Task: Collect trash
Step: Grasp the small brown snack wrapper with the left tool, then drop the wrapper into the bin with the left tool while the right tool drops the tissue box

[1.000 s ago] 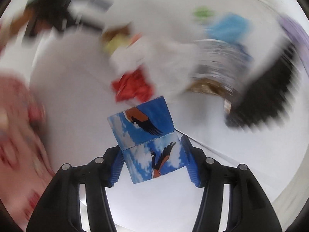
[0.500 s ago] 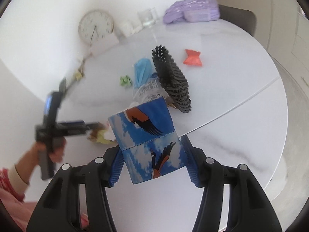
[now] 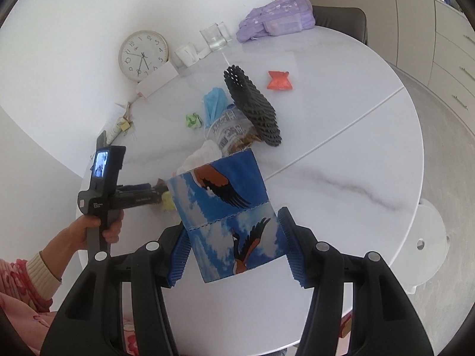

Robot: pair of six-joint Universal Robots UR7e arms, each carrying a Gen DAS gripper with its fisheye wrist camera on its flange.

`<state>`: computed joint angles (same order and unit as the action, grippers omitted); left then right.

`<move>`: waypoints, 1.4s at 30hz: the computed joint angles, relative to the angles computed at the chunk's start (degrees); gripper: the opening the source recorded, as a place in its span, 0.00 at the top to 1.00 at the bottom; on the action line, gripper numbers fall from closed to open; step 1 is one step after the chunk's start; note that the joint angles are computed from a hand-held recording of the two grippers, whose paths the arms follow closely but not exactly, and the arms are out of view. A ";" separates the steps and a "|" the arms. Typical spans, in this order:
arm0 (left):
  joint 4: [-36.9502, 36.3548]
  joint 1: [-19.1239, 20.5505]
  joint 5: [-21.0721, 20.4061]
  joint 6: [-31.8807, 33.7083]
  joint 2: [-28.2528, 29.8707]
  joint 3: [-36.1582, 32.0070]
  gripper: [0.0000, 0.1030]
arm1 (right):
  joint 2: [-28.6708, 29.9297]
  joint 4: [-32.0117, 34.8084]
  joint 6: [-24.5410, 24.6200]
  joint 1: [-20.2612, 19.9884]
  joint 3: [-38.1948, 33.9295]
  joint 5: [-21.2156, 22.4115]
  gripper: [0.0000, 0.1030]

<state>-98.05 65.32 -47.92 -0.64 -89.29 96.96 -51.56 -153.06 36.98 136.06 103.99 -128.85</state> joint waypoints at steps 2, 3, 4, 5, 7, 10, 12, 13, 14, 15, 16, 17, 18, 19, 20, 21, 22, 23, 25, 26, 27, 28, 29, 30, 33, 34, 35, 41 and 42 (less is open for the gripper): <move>-2.72 0.43 -0.79 2.06 -0.78 0.77 0.59 | -0.08 0.03 0.50 0.03 0.26 0.02 0.45; -3.75 0.72 -1.70 2.64 -1.02 0.96 0.60 | -0.20 0.11 0.78 0.11 0.36 0.06 0.45; -5.11 0.96 -2.53 3.74 -1.46 1.30 0.62 | -0.10 -0.09 0.82 0.00 0.38 0.14 0.45; -5.81 1.16 -2.86 4.61 -1.87 1.46 0.64 | -0.04 -0.20 0.89 -0.06 0.36 0.26 0.45; -7.03 1.47 -3.29 5.91 -2.33 1.54 0.70 | -0.04 -1.47 0.72 -0.41 0.73 1.22 0.45; -4.87 1.09 -3.72 5.70 -3.66 0.32 0.79 | 0.09 -0.10 0.37 -0.31 0.20 0.36 0.45; -5.64 0.17 -3.04 4.79 -4.11 1.00 0.79 | -0.22 -0.47 0.63 -0.12 0.51 -0.42 0.45; -5.10 -0.22 -3.05 4.54 -4.47 0.79 0.79 | -0.40 -1.38 0.74 -0.03 0.98 -0.54 0.45; -4.93 -0.64 -2.90 4.41 -4.95 1.01 0.79 | -0.73 -2.36 1.05 0.11 1.63 -0.64 0.45; -4.78 -1.40 -2.44 4.08 -5.36 1.40 0.79 | -1.06 -2.93 1.59 0.33 2.25 -0.95 0.45; -4.60 -1.78 -2.18 4.22 -5.71 1.48 0.79 | -1.33 -3.31 1.91 0.51 2.79 -1.05 0.45; -6.10 -1.87 -1.85 4.63 -4.57 1.59 0.79 | -1.72 -3.50 2.25 0.70 3.40 -1.10 0.45; -5.94 -2.26 -1.47 4.35 -4.58 1.61 0.79 | -2.16 -3.40 2.65 0.99 4.02 -1.44 0.45; -5.37 -2.89 -1.43 3.65 -4.69 1.48 0.79 | -2.55 -3.22 3.00 1.19 4.49 -1.67 0.45; -4.63 -3.67 -1.58 2.98 -5.21 1.44 0.79 | -3.18 -3.01 3.71 1.46 5.25 -2.05 0.45; -3.95 -4.59 -1.36 2.58 -5.84 1.65 0.79 | -3.65 -2.90 4.34 1.71 5.82 -2.47 0.45; -3.18 -5.78 -1.15 2.31 -6.62 1.85 0.79 | -4.58 -2.80 5.58 2.15 6.90 -3.13 0.45; -1.98 -7.90 -0.91 1.98 -7.66 2.32 0.79 | -5.37 -2.68 6.50 2.52 7.75 -3.57 0.45; 1.20 -12.68 -1.73 1.03 -9.61 3.19 0.79 | -7.67 -0.74 9.82 3.88 9.82 -5.57 0.45; 2.81 -15.20 -3.39 0.63 -10.85 3.93 0.79 | -9.02 0.89 12.03 4.65 10.91 -6.56 0.45; 3.66 -17.09 -4.83 0.30 -11.63 4.49 0.79 | -10.39 2.98 14.57 5.49 11.95 -7.62 0.45; 4.62 -19.34 -6.92 -0.41 -12.41 5.20 0.79 | -12.37 7.01 18.82 6.70 13.21 -9.13 0.45; 5.93 -22.17 -10.22 -1.32 -13.19 6.25 0.79 | -14.16 10.82 22.83 7.72 14.29 -10.10 0.45; 6.79 -24.45 -13.13 -2.27 -13.58 7.24 0.79 | -16.07 14.65 27.22 8.74 15.59 -10.93 0.45; 7.56 -30.66 -23.94 -3.41 -14.14 11.64 0.79 | -20.90 26.81 40.85 11.70 18.43 -11.91 0.45; 7.51 -32.29 -26.94 -3.39 -13.98 13.19 0.79 | -22.27 30.46 45.23 12.73 19.24 -11.92 0.45; 6.80 -34.64 -29.98 -2.71 -13.85 15.81 0.79 | -23.60 33.40 49.01 13.65 20.09 -11.81 0.45; 3.17 -42.44 -39.43 -1.68 -10.26 27.79 0.79 | -28.85 46.52 69.77 19.08 24.13 -9.08 0.45; 2.62 -43.49 -39.53 -1.96 -9.67 29.42 0.79 | -29.32 47.13 72.17 19.79 24.97 -8.48 0.45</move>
